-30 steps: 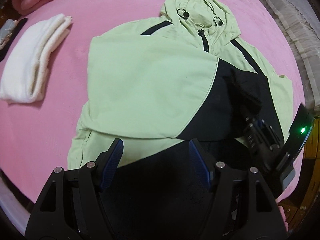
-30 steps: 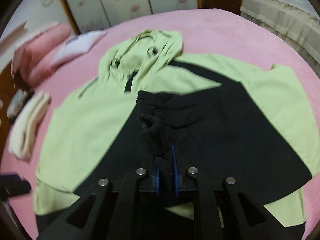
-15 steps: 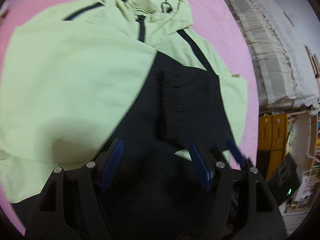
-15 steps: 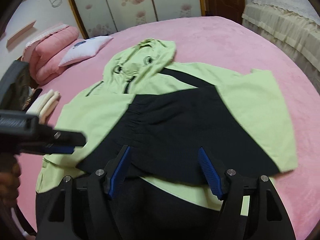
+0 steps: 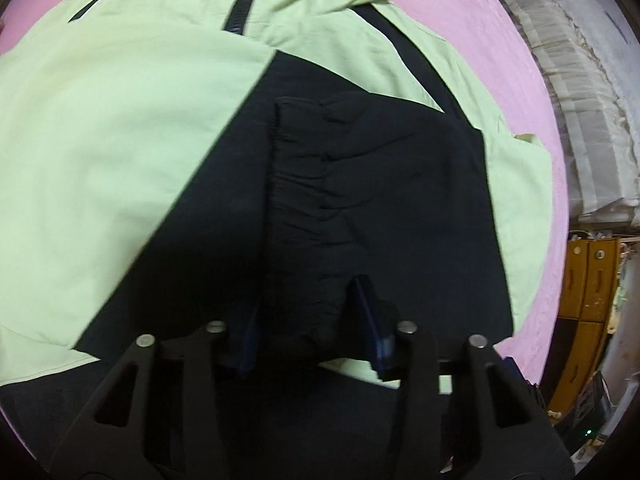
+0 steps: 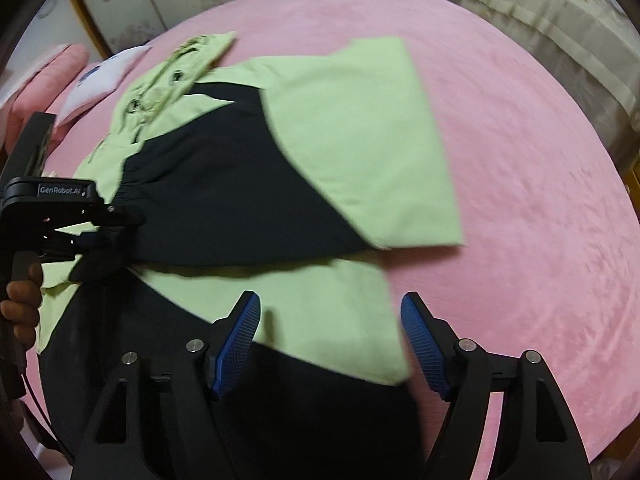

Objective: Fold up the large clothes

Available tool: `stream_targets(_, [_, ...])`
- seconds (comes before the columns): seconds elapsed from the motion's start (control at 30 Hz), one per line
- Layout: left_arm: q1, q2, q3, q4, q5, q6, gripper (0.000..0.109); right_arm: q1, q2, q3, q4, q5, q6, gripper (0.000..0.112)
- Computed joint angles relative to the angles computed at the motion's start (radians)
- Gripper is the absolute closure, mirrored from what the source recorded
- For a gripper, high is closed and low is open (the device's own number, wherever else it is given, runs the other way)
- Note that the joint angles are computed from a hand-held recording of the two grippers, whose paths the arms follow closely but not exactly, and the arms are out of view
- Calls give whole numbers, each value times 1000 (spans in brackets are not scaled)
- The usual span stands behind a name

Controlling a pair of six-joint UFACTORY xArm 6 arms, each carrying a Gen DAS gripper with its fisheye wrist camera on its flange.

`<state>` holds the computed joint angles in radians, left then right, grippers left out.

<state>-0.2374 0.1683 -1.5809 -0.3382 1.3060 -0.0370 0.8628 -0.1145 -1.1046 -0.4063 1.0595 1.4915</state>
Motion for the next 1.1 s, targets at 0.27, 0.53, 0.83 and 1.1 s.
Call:
stream_targets(0.27, [-91,-13,-70,-28,-228,-35,91,-63,-130,186,35,-40,-113,31])
stream_targets(0.53, [-62,172,-562,-88,-279,-26,103,-121,-218,293,8,-144,-131,31])
stream_targets(0.83, [51,167,-647,153,-271,-73,103,-113,-298,359,-150,-119,-151,31])
stream_targets(1.1, [137,-63,-111,288,-245,-103,103,-43,-388,442,-198,-43,-192,41])
